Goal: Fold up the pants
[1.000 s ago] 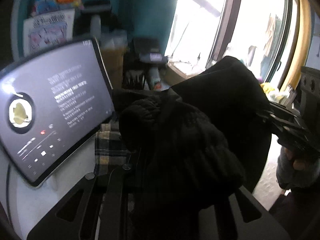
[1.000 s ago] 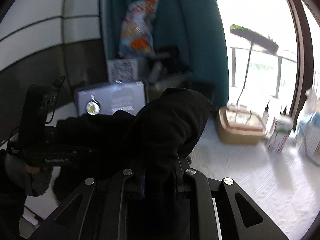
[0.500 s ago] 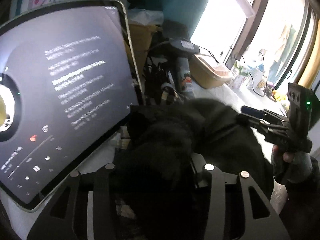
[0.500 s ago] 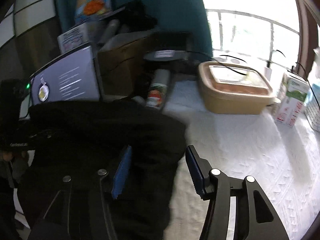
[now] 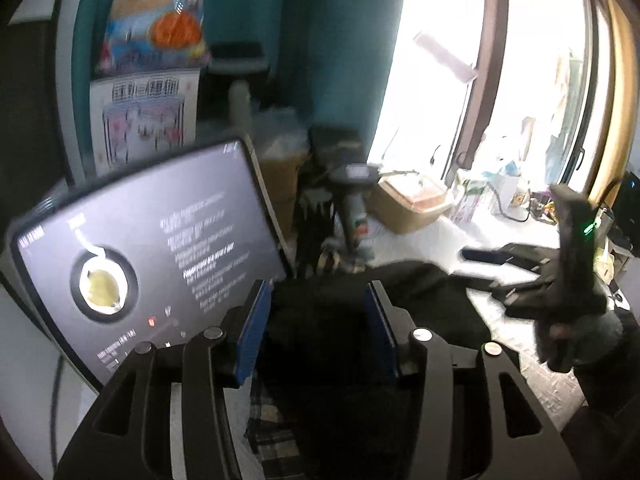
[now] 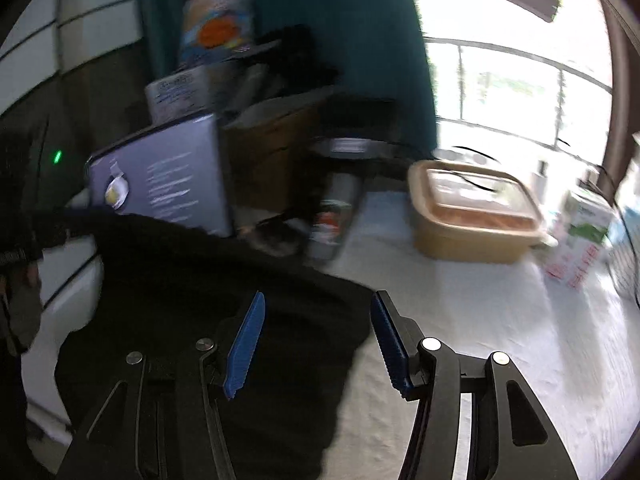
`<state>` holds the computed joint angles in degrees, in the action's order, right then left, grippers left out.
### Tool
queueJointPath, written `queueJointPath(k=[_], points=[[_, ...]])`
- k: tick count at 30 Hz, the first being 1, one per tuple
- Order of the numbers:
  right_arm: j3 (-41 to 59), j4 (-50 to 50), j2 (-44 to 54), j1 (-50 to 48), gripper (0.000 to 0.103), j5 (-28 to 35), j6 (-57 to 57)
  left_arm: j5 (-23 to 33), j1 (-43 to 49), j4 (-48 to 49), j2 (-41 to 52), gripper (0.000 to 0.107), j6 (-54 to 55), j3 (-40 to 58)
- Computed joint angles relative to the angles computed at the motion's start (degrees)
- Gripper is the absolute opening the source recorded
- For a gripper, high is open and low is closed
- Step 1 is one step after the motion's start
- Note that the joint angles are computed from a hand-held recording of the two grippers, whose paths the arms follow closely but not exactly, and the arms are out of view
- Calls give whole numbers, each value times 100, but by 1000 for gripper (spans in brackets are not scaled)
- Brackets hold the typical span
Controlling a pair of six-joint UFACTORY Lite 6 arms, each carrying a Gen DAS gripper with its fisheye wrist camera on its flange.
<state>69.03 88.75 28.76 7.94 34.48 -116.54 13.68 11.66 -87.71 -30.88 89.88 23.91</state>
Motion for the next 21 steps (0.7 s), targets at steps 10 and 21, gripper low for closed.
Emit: queueJointPath(k=[10, 21], points=[[1052, -852, 967, 438, 43, -483, 1022, 175, -605, -1202, 1908, 49, 1285, 658], [-809, -452, -336, 242, 43, -240, -271, 354, -279, -2740, 3187, 49, 3016, 970]])
